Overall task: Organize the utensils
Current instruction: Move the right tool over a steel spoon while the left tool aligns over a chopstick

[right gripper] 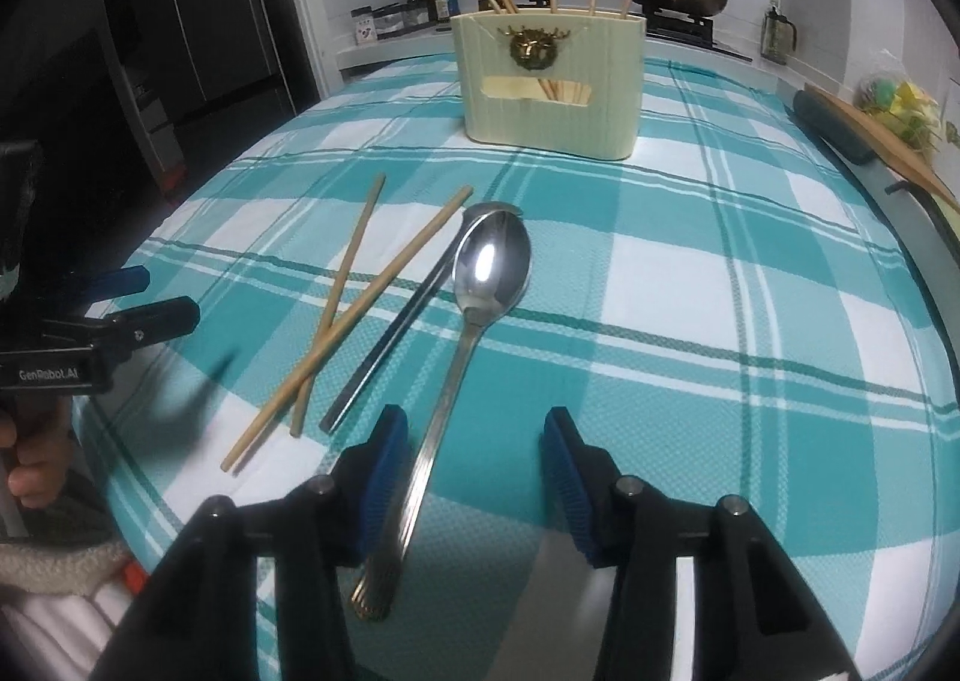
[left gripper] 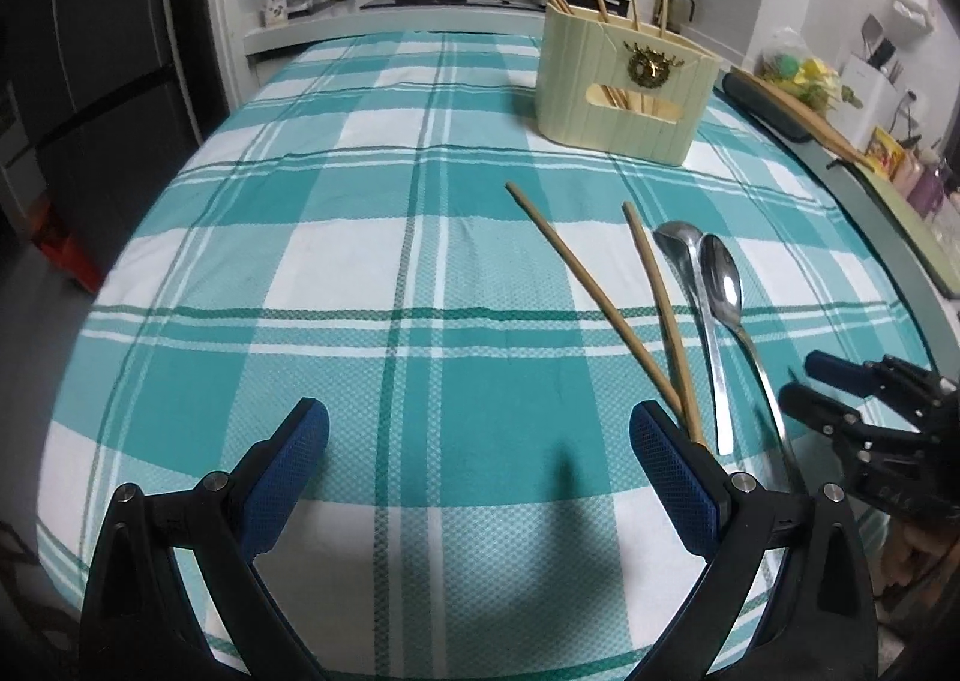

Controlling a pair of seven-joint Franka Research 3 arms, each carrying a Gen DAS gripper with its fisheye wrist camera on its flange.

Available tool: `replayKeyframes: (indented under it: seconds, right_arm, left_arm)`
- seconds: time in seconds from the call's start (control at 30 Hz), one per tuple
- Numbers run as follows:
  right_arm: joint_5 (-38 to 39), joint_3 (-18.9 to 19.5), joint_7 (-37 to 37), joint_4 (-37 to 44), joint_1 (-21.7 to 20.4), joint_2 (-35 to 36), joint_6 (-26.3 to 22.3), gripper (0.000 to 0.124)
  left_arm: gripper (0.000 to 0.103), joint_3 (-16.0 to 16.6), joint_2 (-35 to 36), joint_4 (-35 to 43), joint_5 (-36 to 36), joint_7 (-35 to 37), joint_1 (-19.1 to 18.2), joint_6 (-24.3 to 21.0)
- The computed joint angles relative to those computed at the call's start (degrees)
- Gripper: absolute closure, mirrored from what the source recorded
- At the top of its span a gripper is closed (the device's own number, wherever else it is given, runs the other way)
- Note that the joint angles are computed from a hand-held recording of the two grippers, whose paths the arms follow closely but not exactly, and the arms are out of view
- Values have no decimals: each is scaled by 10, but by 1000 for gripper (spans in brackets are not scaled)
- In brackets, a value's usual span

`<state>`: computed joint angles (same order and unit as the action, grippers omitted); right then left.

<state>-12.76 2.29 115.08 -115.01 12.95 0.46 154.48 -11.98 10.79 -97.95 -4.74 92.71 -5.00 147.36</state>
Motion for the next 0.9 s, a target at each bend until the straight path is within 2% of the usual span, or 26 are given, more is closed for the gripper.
replayKeyframes:
  seconds: [0.1,0.17,0.4,0.47,0.5,0.67,0.83,0.9]
  right_arm:
    - [-15,-3,-6,45,5,40,-20,87]
    - [-13,-9,-16,83,11,71,-49,88]
    - [-46,-39,7,162,40,131,-67,90]
    - [-57,-50,26,183,47,143,-85,103]
    - [-60,-54,33,186,48,144,-91,108]
    - [-99,-70,98,146,45,111,-100,112]
    - [-140,-64,143,106,25,74,-116,113]
    - [-141,-58,153,90,15,63,-108,113]
  left_arm:
    - [2,2,-4,-6,4,-6,-1,2]
    - [2,2,-6,-10,9,-9,-2,4]
    - [2,0,-2,-10,11,-8,-5,-1]
    - [2,-1,-3,-11,8,-5,-4,-3]
    - [2,-1,-4,-13,7,-5,-4,-2]
    - [2,-2,-3,-15,-4,1,-1,2]
    - [2,-11,24,23,-28,24,2,-21]
    - [2,-16,46,55,-41,32,3,-38]
